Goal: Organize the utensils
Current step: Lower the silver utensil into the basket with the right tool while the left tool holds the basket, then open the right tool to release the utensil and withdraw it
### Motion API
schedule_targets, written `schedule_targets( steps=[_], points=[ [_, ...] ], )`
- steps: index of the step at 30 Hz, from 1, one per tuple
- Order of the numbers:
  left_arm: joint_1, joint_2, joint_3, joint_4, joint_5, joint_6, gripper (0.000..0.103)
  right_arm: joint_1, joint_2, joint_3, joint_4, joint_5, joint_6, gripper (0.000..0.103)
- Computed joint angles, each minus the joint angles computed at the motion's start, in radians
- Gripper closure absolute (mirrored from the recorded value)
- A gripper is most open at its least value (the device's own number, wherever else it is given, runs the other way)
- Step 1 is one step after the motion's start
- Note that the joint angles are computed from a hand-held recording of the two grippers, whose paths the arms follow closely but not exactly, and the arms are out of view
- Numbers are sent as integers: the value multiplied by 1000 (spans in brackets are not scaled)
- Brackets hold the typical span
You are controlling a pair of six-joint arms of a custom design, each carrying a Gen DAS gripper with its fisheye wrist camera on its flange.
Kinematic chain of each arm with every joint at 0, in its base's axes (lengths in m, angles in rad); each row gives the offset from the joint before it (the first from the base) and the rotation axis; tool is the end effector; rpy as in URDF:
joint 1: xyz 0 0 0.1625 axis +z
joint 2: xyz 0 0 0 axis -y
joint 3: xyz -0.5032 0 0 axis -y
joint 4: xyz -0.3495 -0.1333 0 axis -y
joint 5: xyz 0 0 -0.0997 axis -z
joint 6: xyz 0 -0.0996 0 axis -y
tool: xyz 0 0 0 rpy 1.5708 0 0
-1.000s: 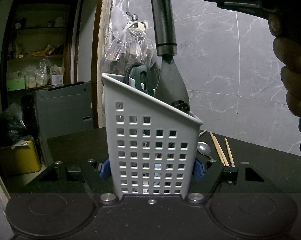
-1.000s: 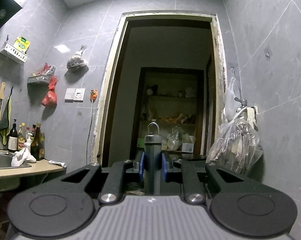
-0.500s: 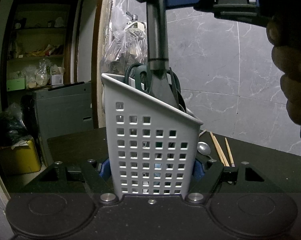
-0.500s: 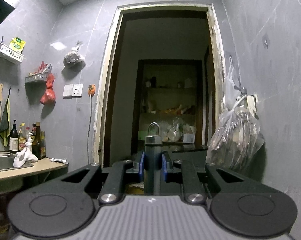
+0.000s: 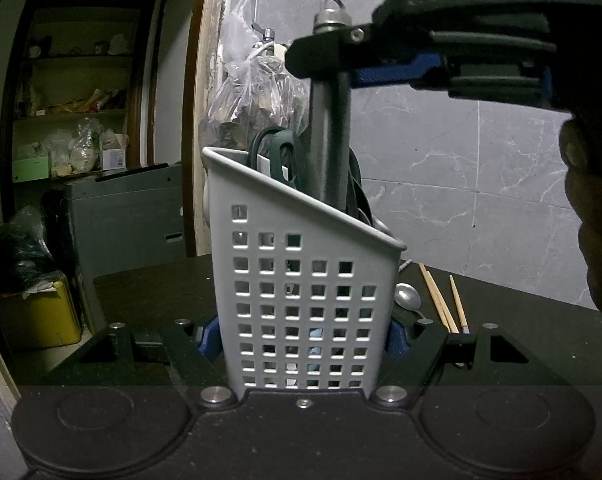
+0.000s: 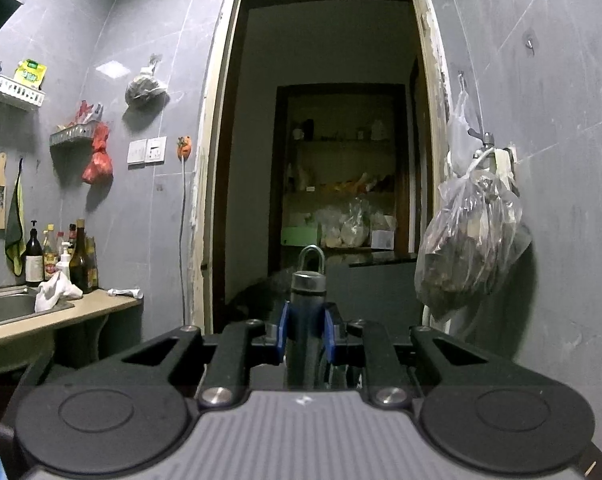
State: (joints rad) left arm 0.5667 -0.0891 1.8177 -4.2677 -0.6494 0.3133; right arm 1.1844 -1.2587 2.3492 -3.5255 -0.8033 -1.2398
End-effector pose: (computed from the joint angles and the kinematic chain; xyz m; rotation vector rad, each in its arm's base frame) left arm -0.3519 -0.4759 -0.0899 0.8853 2.0743 -1.4465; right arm 0.0235 -0.4794 0.3607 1.4974 -2.1388 1.5664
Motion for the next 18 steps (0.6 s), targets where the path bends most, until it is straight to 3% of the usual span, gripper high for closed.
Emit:
schedule_targets(
  steps=[11, 18],
  points=[
    [0, 0, 1, 0, -1, -1, 26, -20, -21, 9, 46, 19, -28, 82],
    [0, 0, 1, 0, -1, 0, 26, -6, -4, 8, 24, -13, -47, 81]
  ],
)
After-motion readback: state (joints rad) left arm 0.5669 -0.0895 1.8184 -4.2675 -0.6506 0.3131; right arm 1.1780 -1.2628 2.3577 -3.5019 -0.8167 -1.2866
